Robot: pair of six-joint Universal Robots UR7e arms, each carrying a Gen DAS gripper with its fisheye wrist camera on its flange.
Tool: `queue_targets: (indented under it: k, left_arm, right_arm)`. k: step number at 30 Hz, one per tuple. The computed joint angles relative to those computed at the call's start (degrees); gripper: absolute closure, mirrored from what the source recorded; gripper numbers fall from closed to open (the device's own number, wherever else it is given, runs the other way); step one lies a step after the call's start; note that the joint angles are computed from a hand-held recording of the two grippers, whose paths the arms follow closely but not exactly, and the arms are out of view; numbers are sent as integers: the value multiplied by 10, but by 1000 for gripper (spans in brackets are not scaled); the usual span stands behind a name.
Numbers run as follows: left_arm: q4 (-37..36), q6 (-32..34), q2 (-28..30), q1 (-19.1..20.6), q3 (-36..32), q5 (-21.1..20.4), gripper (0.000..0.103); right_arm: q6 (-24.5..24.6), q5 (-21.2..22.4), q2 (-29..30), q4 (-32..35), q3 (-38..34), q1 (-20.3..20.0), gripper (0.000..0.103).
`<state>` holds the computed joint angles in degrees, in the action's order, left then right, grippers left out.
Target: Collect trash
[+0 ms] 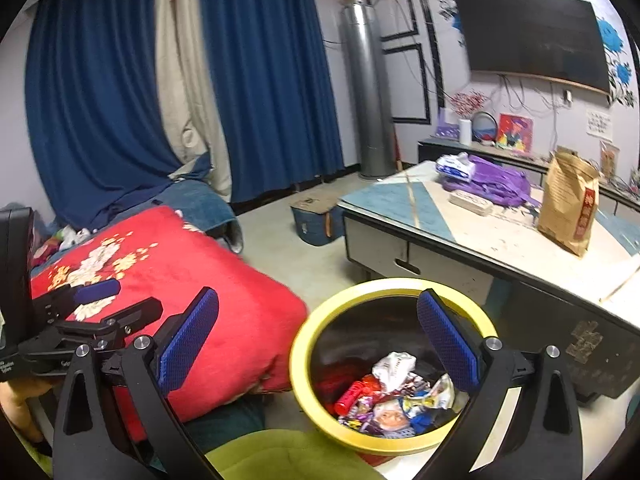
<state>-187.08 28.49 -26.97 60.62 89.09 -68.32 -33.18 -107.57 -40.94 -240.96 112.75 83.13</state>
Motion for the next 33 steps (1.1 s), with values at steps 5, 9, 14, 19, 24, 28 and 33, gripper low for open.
queue_targets:
  k: [5, 9, 14, 19, 24, 28, 33]
  left_arm:
    - [-61, 10, -23, 7, 38, -10, 11]
    - [-115, 24, -42, 13, 75, -21, 11]
    - [-174, 40, -63, 20, 122, -27, 11]
    - [-236, 41, -73, 25, 156, -22, 11]
    - [-268, 35, -77, 28, 163, -23, 11]
    - [-271, 31, -75, 28, 163, -22, 11]
    - [-281, 41, -73, 26, 168, -25, 11]
  right_arm:
    - [-29, 6, 37, -54, -5, 19, 6]
    - [-54, 13, 74, -109, -13, 34, 6]
    - [-83, 50, 105, -186, -14, 37, 6]
    - [-80, 62, 114, -201, -8, 36, 6]
    - [-89, 61, 119, -199, -10, 39, 6]
    - [-84, 60, 117, -197, -10, 38, 6]
    - [-82, 62, 115, -190, -10, 37, 6]
